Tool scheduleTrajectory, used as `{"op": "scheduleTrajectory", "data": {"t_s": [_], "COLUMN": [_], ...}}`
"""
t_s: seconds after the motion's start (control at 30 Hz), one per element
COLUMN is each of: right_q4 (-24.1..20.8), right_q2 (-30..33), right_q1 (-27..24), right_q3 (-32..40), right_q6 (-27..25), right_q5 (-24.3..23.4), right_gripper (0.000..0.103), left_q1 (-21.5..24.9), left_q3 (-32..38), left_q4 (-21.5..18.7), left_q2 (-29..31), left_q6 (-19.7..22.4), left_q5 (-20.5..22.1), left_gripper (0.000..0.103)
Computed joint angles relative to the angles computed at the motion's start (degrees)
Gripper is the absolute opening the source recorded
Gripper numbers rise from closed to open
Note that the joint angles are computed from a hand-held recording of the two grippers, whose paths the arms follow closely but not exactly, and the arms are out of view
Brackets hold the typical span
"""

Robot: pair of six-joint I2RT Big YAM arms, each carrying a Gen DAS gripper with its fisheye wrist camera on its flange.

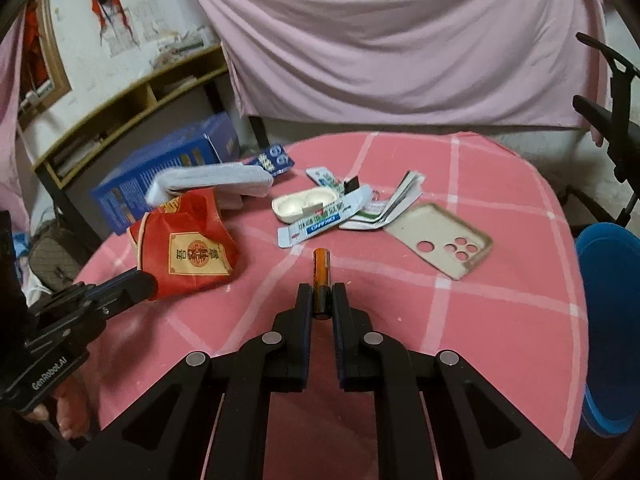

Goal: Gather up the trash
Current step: 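Grasp the red snack bag with the left tool while the right grasps a small orange stick, then carry both items over the blue bucket and open both tools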

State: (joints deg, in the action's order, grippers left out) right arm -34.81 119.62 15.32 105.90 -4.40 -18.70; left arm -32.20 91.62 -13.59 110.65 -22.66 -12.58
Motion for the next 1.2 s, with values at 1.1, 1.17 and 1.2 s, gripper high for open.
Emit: {"op": "scheduleTrajectory", "data": {"t_s": [1.1,1.17,1.2], "right_q4": [59.27,59.46,59.31], "right_q2": [-18.39,-18.49,-18.47], "right_q1": [-9.86,-10.88,-11.5], "right_q3": [-31.79,-32.19,-32.29], "right_q6": [11.49,12.27,12.89], "right_q5": [5.36,6.33,6.78], "right_gripper": [0.008,0.008,0.008], "left_q1": [-10.41,-10.78,-10.91], "left_q3": [39.05,46.52,49.07], "left_q4": [4.18,-0.07,-1.65], "left_q2": [22.02,26.02,27.33], "left_q6": [19.07,18.71,18.52], "left_q5": [-5.28,-4.1,-3.57], "left_gripper": [0.001,0.001,0.001]}}
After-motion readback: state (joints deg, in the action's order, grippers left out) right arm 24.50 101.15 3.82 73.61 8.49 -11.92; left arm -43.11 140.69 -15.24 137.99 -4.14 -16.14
